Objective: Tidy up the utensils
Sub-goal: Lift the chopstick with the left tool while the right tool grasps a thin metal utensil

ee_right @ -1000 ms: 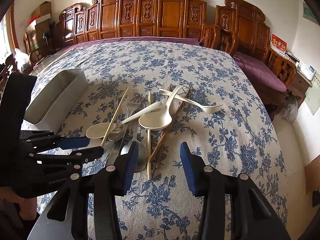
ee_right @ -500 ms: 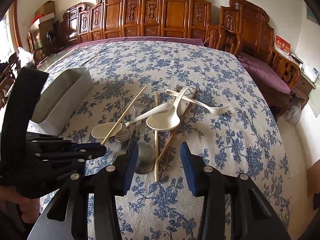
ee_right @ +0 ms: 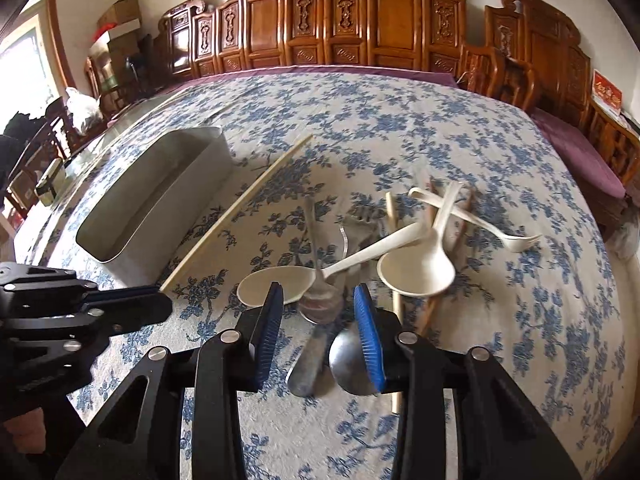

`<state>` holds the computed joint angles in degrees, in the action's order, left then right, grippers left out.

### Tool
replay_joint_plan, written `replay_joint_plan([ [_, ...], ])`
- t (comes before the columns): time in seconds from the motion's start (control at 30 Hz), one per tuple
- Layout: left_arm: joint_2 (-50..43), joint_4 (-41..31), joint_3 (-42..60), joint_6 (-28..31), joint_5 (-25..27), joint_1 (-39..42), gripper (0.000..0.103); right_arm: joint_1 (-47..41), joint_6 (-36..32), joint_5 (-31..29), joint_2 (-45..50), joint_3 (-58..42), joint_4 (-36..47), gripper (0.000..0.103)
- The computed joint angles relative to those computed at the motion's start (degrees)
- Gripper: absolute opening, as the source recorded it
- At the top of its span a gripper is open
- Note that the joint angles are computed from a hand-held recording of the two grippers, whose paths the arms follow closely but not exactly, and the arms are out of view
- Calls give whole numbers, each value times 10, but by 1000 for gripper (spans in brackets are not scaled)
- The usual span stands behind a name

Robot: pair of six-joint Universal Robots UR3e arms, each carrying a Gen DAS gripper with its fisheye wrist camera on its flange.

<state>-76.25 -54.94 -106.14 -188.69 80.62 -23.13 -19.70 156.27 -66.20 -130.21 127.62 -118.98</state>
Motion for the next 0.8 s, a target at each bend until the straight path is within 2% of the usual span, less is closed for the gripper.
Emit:
replay_joint_plan([
  [0.17, 38, -18, -16, 22, -9, 27, 4, 52, -11, -20, 40, 4, -44, 36],
  [0.37, 61, -29, -31, 37, -14, 46, 4, 115, -14, -99, 113, -9, -93, 30],
  [0.7, 81, -36, -37, 50, -14, 53, 4, 146, -47, -169, 153, -7, -142, 26],
  [0.8, 83, -36, -37, 51, -12, 52, 4, 141, -55, -170, 156, -9, -143, 26],
])
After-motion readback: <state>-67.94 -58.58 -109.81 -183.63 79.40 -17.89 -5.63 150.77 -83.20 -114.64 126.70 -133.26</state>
